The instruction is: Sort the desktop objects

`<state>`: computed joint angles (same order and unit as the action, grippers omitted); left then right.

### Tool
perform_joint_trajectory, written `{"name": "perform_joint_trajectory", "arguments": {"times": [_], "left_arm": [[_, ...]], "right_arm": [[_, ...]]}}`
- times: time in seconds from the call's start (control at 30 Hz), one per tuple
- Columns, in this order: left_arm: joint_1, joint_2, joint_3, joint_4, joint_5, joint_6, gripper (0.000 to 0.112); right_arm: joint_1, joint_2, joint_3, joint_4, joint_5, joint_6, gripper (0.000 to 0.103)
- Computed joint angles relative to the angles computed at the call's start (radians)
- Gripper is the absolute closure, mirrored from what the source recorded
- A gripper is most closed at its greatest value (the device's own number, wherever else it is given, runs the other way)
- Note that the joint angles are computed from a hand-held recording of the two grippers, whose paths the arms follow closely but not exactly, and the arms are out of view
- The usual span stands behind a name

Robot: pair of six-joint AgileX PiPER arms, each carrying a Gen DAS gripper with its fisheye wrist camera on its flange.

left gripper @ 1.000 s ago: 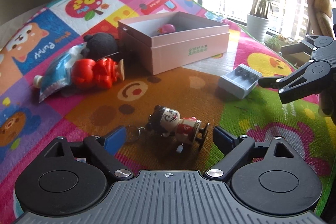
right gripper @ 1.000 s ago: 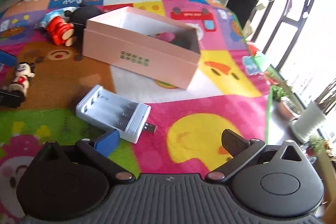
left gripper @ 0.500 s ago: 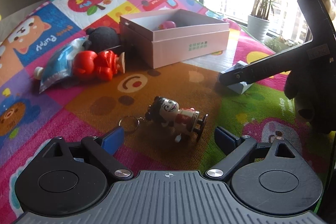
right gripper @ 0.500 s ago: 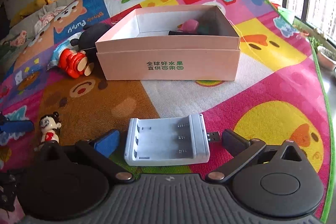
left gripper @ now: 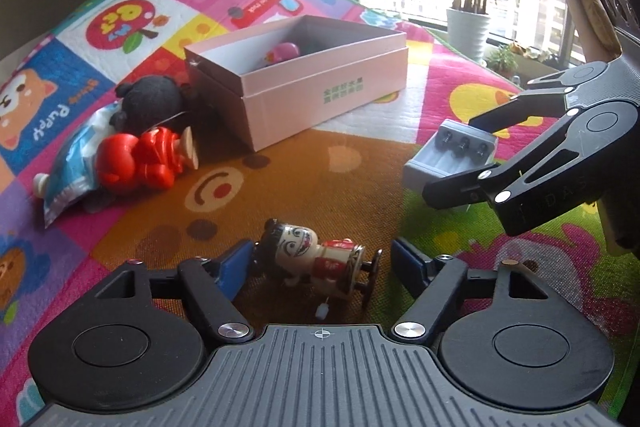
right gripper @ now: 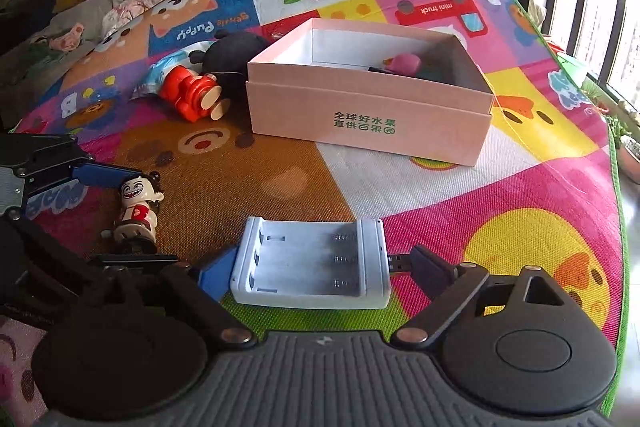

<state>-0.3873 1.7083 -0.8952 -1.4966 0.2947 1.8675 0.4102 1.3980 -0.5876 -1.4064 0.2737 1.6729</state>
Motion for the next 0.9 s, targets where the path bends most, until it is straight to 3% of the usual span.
{"name": "perform_joint_trajectory", "arguments": {"times": [0.13, 0.3, 0.37, 0.47, 0.6, 0.73, 0.8, 0.9], "left_arm": [[-0.042, -0.054, 0.039, -0.055, -0.057, 0.071, 0.041], [-0.052, -0.147, -0.002, -0.107, -0.054, 0.101, 0.040], [-0.059, -0.151, -0.088, -0.050, -0.061, 0.017, 0.040], [-0.077, -0.088, -0.268, 0.200, -0.056, -0.283, 0.040], [-0.130, 0.107, -0.572, 0.579, -0.093, -0.683, 0.040], [-0.092, 0.320, -0.902, 0.848, 0.069, -1.073, 0.027], [-0.036, 0.344, -0.938, 0.804, 0.136, -1.135, 0.021], [0.033, 0.282, -0.775, 0.610, 0.090, -0.936, 0.016]], "right_arm": [[0.030, -0.109, 0.037, 0.091, 0.052, -0.102, 0.012], [0.083, -0.300, 0.054, 0.134, 0.141, -0.175, 0.012], [0.105, -0.365, 0.039, 0.111, 0.198, -0.187, 0.012], [0.097, -0.408, 0.001, 0.064, 0.244, -0.201, 0.012], [-0.006, -0.375, -0.066, 0.060, 0.193, -0.246, 0.012], [-0.135, -0.246, -0.180, 0.138, 0.094, -0.345, 0.012], [-0.175, -0.174, -0.233, 0.134, 0.070, -0.354, 0.012], [-0.231, -0.041, -0.338, 0.224, 0.023, -0.446, 0.012]]}}
